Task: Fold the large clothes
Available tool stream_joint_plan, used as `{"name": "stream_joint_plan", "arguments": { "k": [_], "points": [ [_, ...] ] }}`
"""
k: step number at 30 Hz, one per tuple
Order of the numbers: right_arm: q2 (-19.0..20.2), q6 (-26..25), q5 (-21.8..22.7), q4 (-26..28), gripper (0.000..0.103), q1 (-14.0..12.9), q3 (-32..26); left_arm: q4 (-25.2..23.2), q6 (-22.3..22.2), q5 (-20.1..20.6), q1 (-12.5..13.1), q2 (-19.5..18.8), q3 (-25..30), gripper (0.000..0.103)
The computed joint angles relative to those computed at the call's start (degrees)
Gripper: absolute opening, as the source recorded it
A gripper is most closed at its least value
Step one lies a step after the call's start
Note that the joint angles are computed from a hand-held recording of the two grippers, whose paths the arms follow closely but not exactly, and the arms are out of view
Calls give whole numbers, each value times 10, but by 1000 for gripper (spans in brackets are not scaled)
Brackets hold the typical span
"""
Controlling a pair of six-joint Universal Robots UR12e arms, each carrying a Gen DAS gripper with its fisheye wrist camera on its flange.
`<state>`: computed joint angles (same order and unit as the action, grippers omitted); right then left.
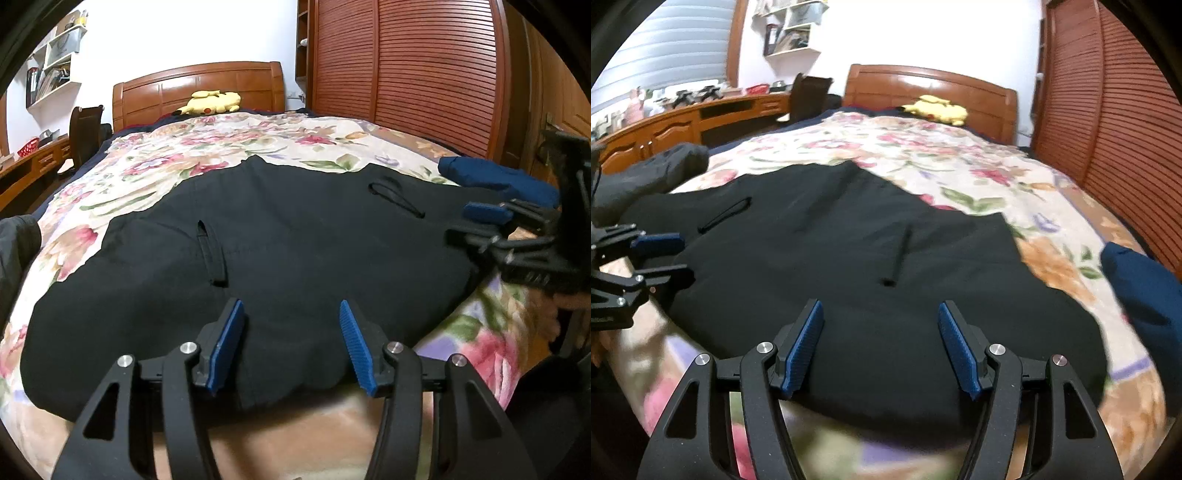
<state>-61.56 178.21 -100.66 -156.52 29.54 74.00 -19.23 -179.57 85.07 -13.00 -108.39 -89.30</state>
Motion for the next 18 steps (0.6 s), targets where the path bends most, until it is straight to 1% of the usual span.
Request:
{"name": "stream_joint_plan", "arguments": {
  "k": [2,4,7,9,13,16,18],
  "points": [
    [-8,10,-14,-6,66,-2,9,2,2,4,-1,0,-1,54],
    [-16,19,-38,-14,67,-4,20,4,3,8,-2,0,-1,54],
    [-25,31,-67,-20,71,-6,32,6,2,10,-3,0,-3,54],
    [-31,44,-77,-17,73,-9,40,7,1,9,-2,0,-4,54],
    [-46,74,-61,-18,77,-20,61,7,1,9,-2,0,-4,54],
    [-52,85,-69,-11,80,-23,69,7,1,9,-2,0,-4,54],
    [-55,96,-66,-3,84,-26,73,7,2,10,-3,1,-4,54]
  ]
}}
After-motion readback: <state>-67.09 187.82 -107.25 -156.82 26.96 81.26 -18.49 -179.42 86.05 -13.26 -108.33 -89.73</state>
